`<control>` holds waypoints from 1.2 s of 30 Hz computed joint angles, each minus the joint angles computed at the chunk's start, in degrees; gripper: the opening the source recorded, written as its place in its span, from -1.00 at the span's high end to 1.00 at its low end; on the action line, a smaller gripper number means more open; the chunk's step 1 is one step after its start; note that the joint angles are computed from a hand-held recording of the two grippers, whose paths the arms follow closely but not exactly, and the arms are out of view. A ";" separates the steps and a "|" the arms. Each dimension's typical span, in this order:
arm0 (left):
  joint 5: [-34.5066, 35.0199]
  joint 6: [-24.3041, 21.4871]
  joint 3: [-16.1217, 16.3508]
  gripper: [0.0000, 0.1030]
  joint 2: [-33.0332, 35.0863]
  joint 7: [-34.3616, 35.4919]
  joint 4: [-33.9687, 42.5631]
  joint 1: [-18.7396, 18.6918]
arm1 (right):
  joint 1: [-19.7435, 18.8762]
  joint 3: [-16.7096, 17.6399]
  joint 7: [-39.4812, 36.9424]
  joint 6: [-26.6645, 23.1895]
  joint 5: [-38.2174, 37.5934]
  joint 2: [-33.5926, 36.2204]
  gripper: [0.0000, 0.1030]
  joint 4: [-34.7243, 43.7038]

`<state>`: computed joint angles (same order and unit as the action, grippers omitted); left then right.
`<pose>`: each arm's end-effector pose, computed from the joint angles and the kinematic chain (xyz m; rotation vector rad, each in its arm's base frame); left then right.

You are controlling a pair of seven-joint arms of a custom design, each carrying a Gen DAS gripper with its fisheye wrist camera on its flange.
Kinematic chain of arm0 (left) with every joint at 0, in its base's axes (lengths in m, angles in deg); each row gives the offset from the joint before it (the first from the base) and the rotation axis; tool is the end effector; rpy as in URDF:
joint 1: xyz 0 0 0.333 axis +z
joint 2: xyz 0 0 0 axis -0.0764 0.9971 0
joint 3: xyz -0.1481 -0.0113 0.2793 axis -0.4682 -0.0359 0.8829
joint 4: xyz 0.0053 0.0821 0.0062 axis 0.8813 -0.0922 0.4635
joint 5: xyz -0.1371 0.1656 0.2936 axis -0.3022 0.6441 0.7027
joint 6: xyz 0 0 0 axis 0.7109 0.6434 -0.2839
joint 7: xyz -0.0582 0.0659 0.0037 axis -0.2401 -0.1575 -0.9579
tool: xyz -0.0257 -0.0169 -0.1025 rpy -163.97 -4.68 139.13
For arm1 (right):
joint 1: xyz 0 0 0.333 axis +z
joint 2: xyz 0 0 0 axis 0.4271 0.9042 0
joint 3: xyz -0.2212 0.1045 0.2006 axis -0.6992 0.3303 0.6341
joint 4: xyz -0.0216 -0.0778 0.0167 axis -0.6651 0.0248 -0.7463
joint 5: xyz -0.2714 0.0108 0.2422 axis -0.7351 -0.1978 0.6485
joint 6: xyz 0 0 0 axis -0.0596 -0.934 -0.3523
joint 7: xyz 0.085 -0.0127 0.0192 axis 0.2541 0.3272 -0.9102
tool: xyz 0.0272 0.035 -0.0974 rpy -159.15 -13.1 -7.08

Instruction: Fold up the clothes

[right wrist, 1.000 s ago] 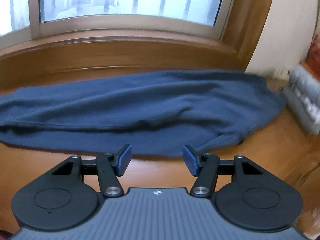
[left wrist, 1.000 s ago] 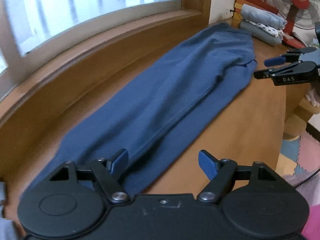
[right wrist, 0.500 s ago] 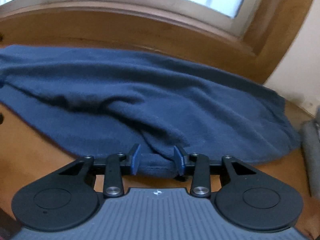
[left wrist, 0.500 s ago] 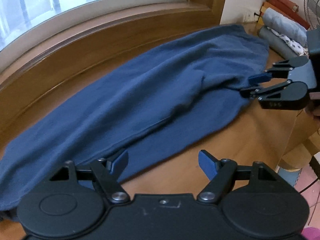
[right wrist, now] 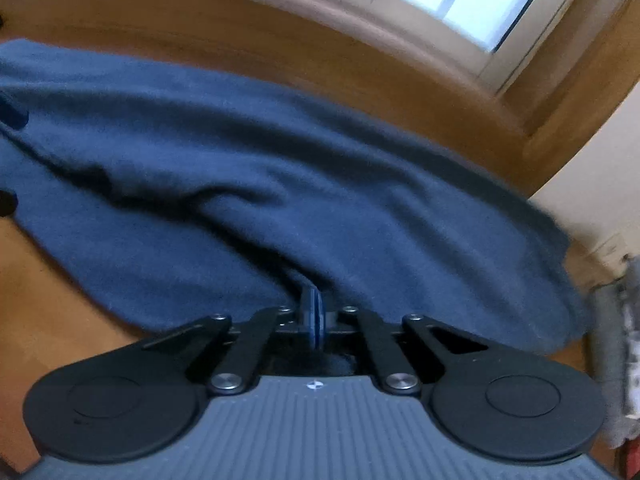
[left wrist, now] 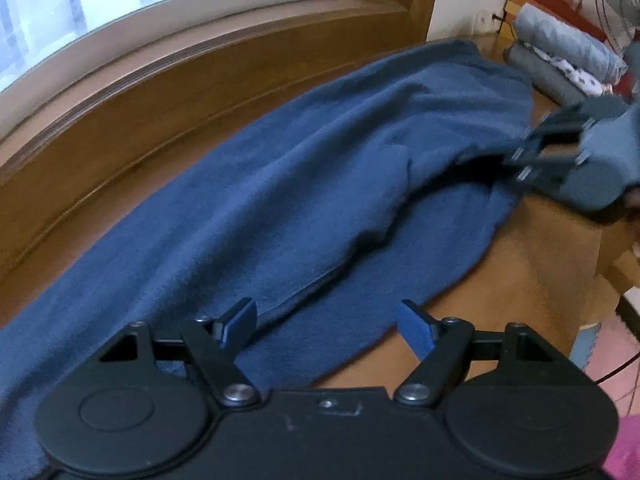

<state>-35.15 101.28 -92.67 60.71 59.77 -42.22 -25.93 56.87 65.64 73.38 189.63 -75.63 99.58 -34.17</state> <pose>0.6157 -0.3748 0.4210 -1.7083 2.0972 -0.6542 0.7065 0.3474 0.3977 -2.3752 0.9170 -0.8081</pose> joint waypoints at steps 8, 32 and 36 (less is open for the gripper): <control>-0.64 -5.13 0.12 -0.46 1.61 0.29 3.27 -0.93 | 3.59 -5.29 2.73 18.12 2.82 -17.08 1.00 -23.66; 6.71 -16.14 4.56 -0.45 10.28 7.03 20.10 -9.06 | -8.38 10.44 -23.67 5.20 14.29 -1.93 0.85 -2.70; 7.91 -17.19 5.32 -0.45 13.85 8.89 25.66 -10.44 | -11.37 13.48 -22.03 4.07 20.83 -2.73 0.87 -1.59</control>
<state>-27.24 84.09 -87.35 74.57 68.65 -16.56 -36.37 45.49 79.12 51.35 193.70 -54.80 96.84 -35.75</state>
